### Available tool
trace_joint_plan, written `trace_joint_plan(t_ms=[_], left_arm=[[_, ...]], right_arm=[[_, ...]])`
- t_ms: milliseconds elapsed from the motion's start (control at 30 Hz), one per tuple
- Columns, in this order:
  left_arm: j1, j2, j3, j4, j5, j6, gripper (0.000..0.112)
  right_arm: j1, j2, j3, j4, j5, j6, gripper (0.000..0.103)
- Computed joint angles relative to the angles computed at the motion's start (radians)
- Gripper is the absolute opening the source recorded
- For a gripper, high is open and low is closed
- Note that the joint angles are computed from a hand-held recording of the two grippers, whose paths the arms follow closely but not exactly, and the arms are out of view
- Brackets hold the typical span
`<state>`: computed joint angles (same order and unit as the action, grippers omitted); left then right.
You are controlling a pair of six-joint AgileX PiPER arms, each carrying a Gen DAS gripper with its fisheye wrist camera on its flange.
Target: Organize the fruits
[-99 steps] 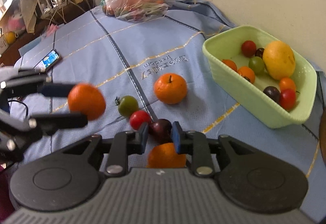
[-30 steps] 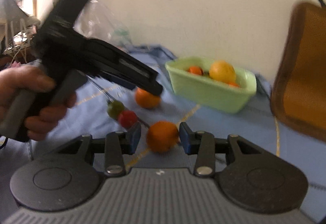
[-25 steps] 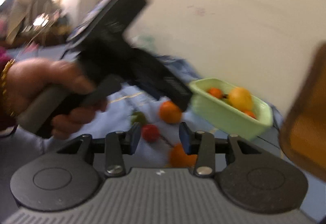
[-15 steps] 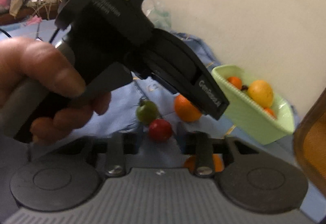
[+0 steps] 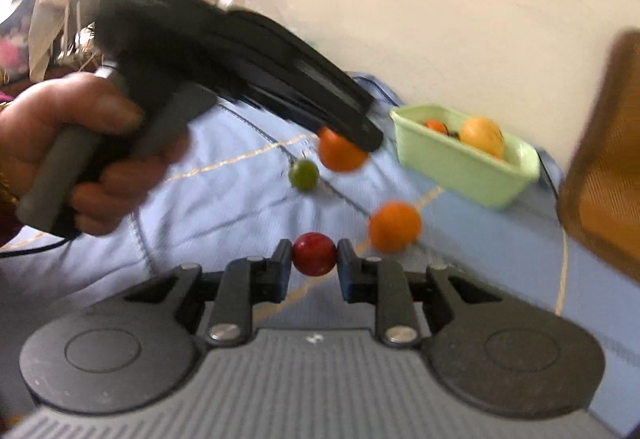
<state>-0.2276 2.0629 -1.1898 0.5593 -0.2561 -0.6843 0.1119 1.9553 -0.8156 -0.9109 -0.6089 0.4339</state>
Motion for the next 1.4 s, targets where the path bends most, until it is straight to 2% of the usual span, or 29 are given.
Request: trace_joint_plan(t_ms=[167,233,400,467,533,933,1067,1200,1300,1400], left_arm=[[-0.046,-0.113,0.221,-0.172,-0.087,0.2,0.04],[-0.082,-0.13,0.274,-0.304,-0.095,0.318,0.04],[-0.156,-0.135,0.332,-0.559,-0.108,0.52,0.04],[-0.187,-0.132,0.35,-0.7,-0.128,0.636,0.04],[-0.207,-0.131,0.364,-0.768,-0.142,0.681,0.04],[-0.256,-0.126,0.408,-0.916,-0.21,0.787,0.04],[-0.27,-0.109,0.429,-0.916,-0.277,0.778,0.041],[-0.261,-0.082,0.422,-0.848,-0.278,0.72,0.048],[-0.289,-0.069,0.42,-0.928,-0.299,0.802,0.046],[-0.275,-0.069,0.423,-0.891,-0.302,0.761,0.046]], right_arm=[[-0.09,-0.062,0.145,0.071,-0.056,0.014,0.027],[-0.13,-0.089,0.201,0.091,-0.082,0.027,0.027],[-0.156,-0.127,0.303,0.212,-0.109,-0.082,0.027],[-0.18,-0.12,0.328,0.22,-0.145,-0.12,0.027],[-0.172,-0.115,0.358,0.273,-0.174,-0.178,0.027],[-0.192,-0.072,0.396,0.315,-0.271,-0.237,0.028],[-0.193,-0.069,0.4,0.32,-0.281,-0.241,0.028],[-0.192,-0.069,0.4,0.32,-0.283,-0.236,0.028],[-0.193,-0.07,0.401,0.32,-0.283,-0.236,0.028],[-0.193,-0.069,0.4,0.319,-0.283,-0.236,0.029]])
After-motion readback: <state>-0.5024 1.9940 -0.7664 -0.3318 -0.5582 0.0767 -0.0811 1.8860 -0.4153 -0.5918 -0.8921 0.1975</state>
